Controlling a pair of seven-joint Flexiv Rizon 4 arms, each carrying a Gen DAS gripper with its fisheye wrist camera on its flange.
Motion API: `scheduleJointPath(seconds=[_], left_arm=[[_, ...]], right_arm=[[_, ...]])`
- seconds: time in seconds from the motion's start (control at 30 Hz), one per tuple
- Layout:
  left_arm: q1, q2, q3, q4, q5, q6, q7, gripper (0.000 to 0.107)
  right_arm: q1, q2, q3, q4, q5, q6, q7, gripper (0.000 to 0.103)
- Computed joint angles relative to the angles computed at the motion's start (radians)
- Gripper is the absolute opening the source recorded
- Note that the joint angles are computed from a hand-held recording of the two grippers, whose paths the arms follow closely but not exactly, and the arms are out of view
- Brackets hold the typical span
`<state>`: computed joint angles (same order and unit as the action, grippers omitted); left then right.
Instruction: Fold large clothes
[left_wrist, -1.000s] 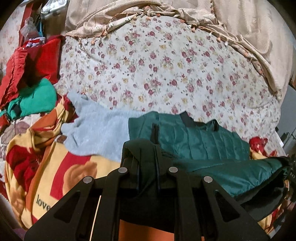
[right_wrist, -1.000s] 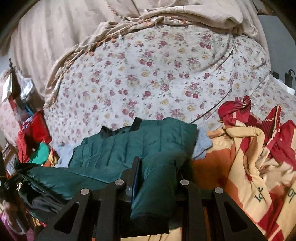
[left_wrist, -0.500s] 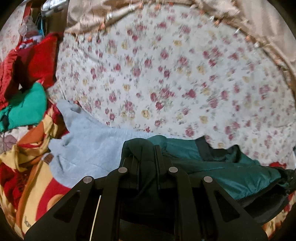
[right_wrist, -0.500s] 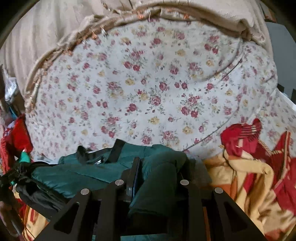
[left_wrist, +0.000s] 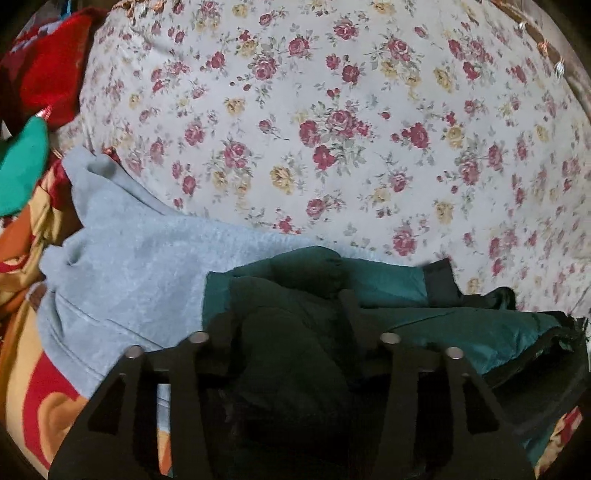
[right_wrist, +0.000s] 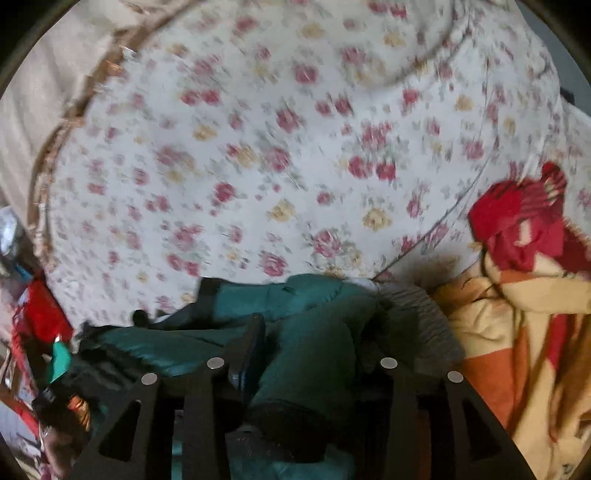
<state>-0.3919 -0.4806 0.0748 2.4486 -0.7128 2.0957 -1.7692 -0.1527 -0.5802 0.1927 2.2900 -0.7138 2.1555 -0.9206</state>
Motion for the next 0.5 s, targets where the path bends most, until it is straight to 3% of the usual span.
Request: scheduleJointPath(seconds=[0.13,0.17,0.23,0.37,0.43,0.5], left_arm=[[-0.008,-0.003,0.004,-0.008,-0.006,-0.006,0.011,0.055],[-0.001,-0.003,0.0,-0.009,0.0,-0.006,0.005,0.056],[0.016,0.0,-0.008,-0.005,0.023,-0.002,-0.009,0.058],[0.1,0.021,-0.044,0.013,0.129,-0.008,-0.069,0.06],[0.174,0.049,-0.078,0.035,0.225,-0.004,-0.134,0.064],[0.243,0.084,-0.106,0.066,0.325,0.022,-0.213,0.078]], right_arm=[[0.124,0.101,-0.056,0.14,0.201,0.142,-0.18,0.046],[0.15,0.119,-0.062,0.163,0.255,0.163,-0.205,0.051],[0.144,0.124,-0.047,0.195,0.273,0.242,-0.216,0.059],[0.122,0.131,-0.03,0.232,0.131,0.288,-0.22,0.061],[0.122,0.126,-0.027,0.215,-0.008,0.211,-0.198,0.061],[0.192,0.113,-0.028,0.181,0.001,0.126,-0.226,0.061]])
